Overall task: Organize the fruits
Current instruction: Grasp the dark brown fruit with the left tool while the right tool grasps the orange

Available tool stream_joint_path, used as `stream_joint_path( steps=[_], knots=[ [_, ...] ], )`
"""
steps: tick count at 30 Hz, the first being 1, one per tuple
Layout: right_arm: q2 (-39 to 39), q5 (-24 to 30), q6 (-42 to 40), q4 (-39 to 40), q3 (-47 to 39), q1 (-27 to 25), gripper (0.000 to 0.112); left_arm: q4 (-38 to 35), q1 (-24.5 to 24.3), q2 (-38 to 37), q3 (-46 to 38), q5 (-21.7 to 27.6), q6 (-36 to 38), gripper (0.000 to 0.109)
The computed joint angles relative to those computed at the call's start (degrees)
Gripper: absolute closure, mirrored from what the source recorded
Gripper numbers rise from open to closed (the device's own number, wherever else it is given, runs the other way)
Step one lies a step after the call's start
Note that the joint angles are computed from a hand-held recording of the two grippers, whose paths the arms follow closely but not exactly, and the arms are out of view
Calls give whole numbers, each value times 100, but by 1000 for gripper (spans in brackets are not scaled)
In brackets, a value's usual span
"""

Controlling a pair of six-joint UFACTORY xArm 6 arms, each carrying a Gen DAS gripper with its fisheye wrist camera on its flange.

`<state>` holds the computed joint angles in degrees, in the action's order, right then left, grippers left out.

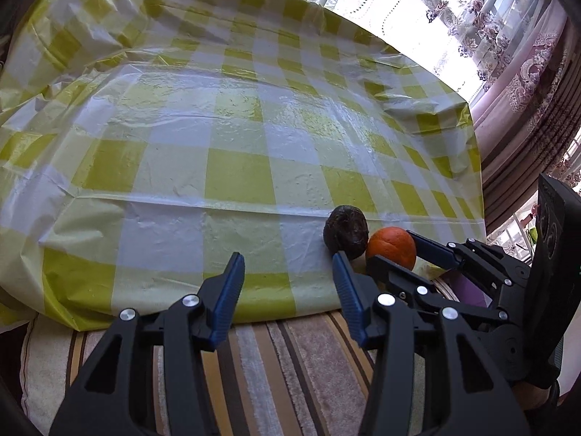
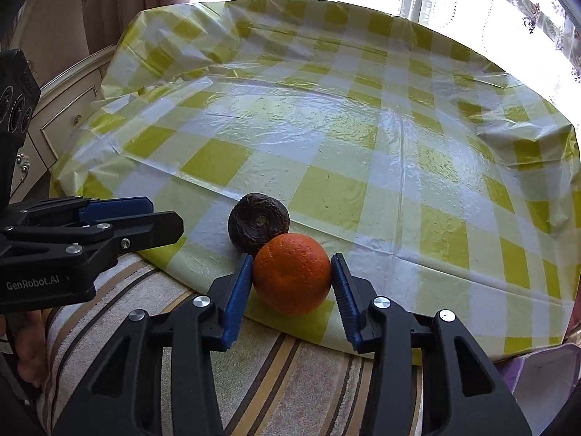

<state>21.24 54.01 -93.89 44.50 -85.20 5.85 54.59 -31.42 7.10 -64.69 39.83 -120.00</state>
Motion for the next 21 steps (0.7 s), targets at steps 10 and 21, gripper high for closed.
stream_joint_path(
  steps=[10, 21],
  knots=[
    [215, 219, 281, 117, -400, -345, 69, -774, 56, 546, -710, 39, 1609, 51],
    [576, 469, 558, 180, -1008, -771, 69, -1704, 159, 1578, -2256, 994, 3495, 43]
  ],
)
